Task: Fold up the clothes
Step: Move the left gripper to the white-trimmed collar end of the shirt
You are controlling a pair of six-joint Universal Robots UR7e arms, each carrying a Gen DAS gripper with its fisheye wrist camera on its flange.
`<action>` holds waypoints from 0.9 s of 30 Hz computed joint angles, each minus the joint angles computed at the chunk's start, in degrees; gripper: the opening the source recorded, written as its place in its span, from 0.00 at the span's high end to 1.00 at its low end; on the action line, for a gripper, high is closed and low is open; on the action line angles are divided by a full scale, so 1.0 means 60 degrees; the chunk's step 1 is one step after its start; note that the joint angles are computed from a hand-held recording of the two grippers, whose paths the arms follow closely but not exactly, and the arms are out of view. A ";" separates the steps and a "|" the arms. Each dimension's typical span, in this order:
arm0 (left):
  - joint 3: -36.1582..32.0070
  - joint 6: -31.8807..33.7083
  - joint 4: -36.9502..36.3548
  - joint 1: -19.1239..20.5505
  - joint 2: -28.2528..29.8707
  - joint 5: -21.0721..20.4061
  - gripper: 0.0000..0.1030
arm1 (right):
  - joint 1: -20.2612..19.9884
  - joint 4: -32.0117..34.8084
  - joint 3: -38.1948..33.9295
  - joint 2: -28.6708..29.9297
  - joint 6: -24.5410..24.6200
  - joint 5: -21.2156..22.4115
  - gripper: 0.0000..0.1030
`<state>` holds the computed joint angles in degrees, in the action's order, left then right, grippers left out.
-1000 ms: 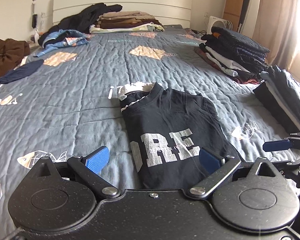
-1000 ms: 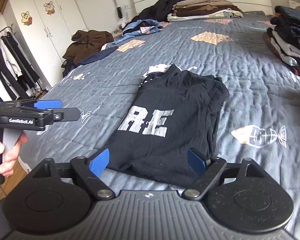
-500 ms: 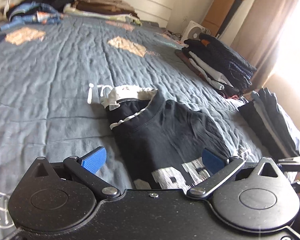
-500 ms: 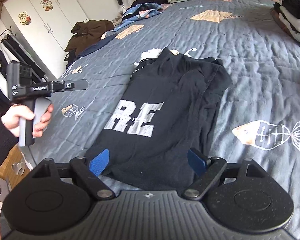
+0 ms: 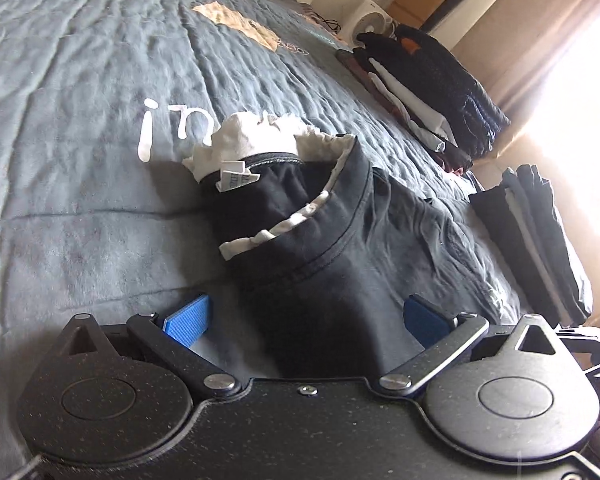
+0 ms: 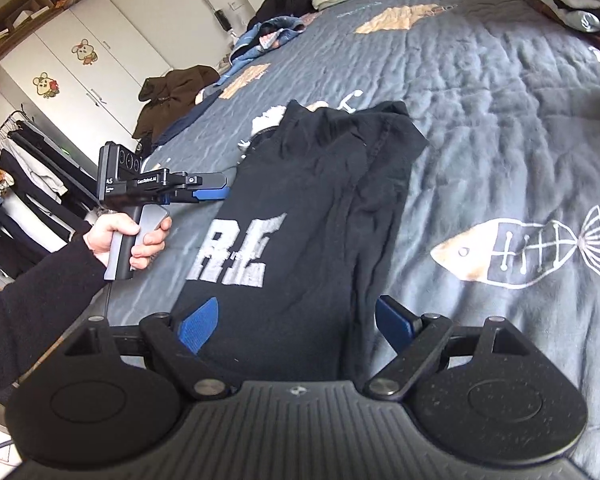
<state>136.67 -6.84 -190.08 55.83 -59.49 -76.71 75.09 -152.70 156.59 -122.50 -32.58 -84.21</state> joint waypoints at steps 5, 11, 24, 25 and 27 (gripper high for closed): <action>-0.0122 0.0458 -0.0910 0.0194 0.0592 -0.0221 0.01 | -0.0659 0.0446 0.0125 -0.0435 -0.0453 0.0179 0.17; -0.0759 0.0196 -0.1083 0.0455 0.1186 -0.0822 0.02 | -0.1062 0.0596 0.0094 -0.0492 -0.0634 0.0210 0.17; -0.0918 0.0510 -0.0979 0.0892 0.1352 -0.1500 0.73 | -0.1234 0.2639 -0.0972 0.0405 -0.0733 0.0590 0.16; -0.0931 0.0526 -0.0997 0.0903 0.1383 -0.1508 0.73 | -0.1113 0.2573 -0.1062 0.0528 -0.0657 0.0357 0.16; -0.0957 0.0557 -0.1033 0.0927 0.1445 -0.1525 0.73 | -0.1018 0.2768 -0.1303 0.0727 -0.0600 0.0122 0.16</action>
